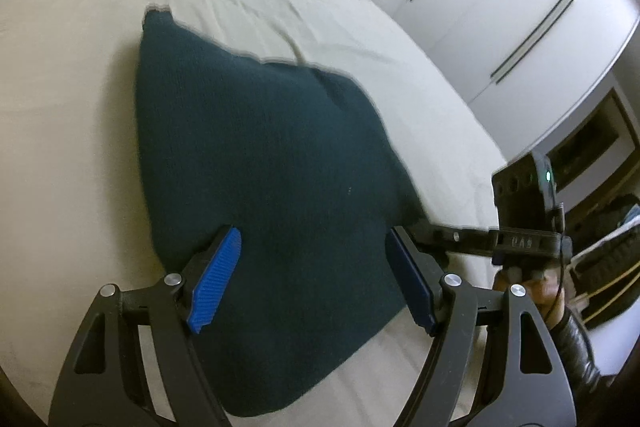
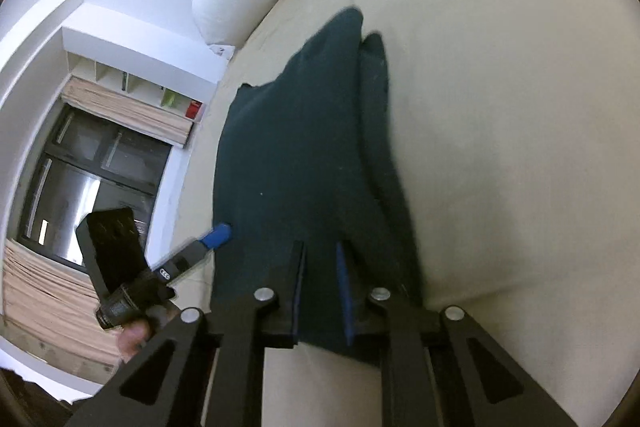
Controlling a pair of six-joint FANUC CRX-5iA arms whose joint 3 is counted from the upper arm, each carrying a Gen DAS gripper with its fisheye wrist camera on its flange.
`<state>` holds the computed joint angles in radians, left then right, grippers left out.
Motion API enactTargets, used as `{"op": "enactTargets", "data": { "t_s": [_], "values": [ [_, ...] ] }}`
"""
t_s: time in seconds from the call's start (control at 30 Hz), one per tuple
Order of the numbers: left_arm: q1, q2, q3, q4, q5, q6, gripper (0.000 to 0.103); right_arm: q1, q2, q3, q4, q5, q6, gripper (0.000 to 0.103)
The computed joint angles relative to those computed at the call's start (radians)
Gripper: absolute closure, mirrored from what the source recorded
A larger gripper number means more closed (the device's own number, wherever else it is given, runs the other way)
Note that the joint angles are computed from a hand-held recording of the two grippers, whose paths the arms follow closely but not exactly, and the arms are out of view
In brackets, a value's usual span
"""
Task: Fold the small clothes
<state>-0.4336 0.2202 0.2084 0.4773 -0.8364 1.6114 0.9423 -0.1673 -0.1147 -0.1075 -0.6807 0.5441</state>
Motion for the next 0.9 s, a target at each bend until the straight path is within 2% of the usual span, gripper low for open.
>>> {"op": "enactTargets", "data": {
  "t_s": [0.03,0.07,0.1,0.13,0.23,0.3,0.37,0.4,0.47,0.5,0.6,0.63,0.67,0.73,0.77,0.8,0.83,0.87,0.9],
  "values": [
    [0.003,0.004,0.024,-0.028,0.001,0.011,0.029,-0.004,0.002,0.005,0.006,0.004,0.002,0.080],
    [0.007,0.012,0.048,-0.051,0.001,0.026,0.029,-0.017,0.008,0.024,0.001,0.015,0.023,0.070],
    [0.017,0.033,0.082,-0.051,-0.005,0.032,0.029,-0.028,0.021,0.047,-0.016,0.018,0.050,0.065],
    [0.025,0.052,0.110,-0.051,-0.015,0.036,0.029,-0.041,0.039,0.077,-0.038,0.016,0.082,0.065],
    [0.037,0.151,0.261,-0.108,-0.120,0.085,0.029,-0.106,0.128,0.204,-0.185,0.002,0.266,0.059],
    [0.059,0.211,0.297,-0.063,-0.164,0.093,0.029,-0.143,0.206,0.278,-0.217,-0.045,0.279,0.045],
    [0.064,0.229,0.301,-0.057,-0.157,0.099,0.030,-0.172,0.257,0.306,-0.237,-0.082,0.282,0.048],
    [0.058,0.237,0.316,-0.079,-0.161,0.106,0.030,-0.182,0.270,0.306,-0.256,-0.073,0.294,0.055],
    [0.041,0.263,0.379,-0.153,-0.202,0.126,0.030,-0.196,0.244,0.246,-0.309,0.009,0.328,0.063],
    [0.030,0.274,0.402,-0.189,-0.214,0.133,0.030,-0.200,0.236,0.232,-0.333,0.033,0.350,0.063],
    [0.024,0.281,0.412,-0.200,-0.216,0.144,0.030,-0.211,0.193,0.188,-0.382,0.055,0.375,0.064],
    [0.022,0.273,0.401,-0.198,-0.209,0.142,0.030,-0.206,0.165,0.166,-0.360,0.049,0.351,0.064],
    [0.021,0.261,0.384,-0.191,-0.194,0.145,0.029,-0.186,0.148,0.155,-0.292,0.047,0.286,0.059],
    [0.042,0.195,0.297,-0.158,-0.136,0.160,0.029,-0.142,0.112,0.118,-0.125,0.072,0.144,0.040],
    [0.048,0.176,0.284,-0.177,-0.116,0.188,0.029,-0.122,0.087,0.091,-0.020,0.063,0.063,0.027],
    [0.052,0.132,0.238,-0.218,-0.063,0.234,0.027,-0.110,0.088,0.091,0.036,0.036,0.017,0.024],
    [0.057,0.118,0.227,-0.238,-0.045,0.260,0.020,-0.112,0.088,0.101,0.046,-0.005,0.013,0.024],
    [0.063,0.101,0.206,-0.257,-0.029,0.290,0.010,-0.121,0.099,0.119,0.017,-0.028,0.032,0.024],
    [0.069,0.096,0.194,-0.265,-0.031,0.308,0.006,-0.131,0.113,0.138,-0.017,-0.050,0.051,0.024]
  ]
}}
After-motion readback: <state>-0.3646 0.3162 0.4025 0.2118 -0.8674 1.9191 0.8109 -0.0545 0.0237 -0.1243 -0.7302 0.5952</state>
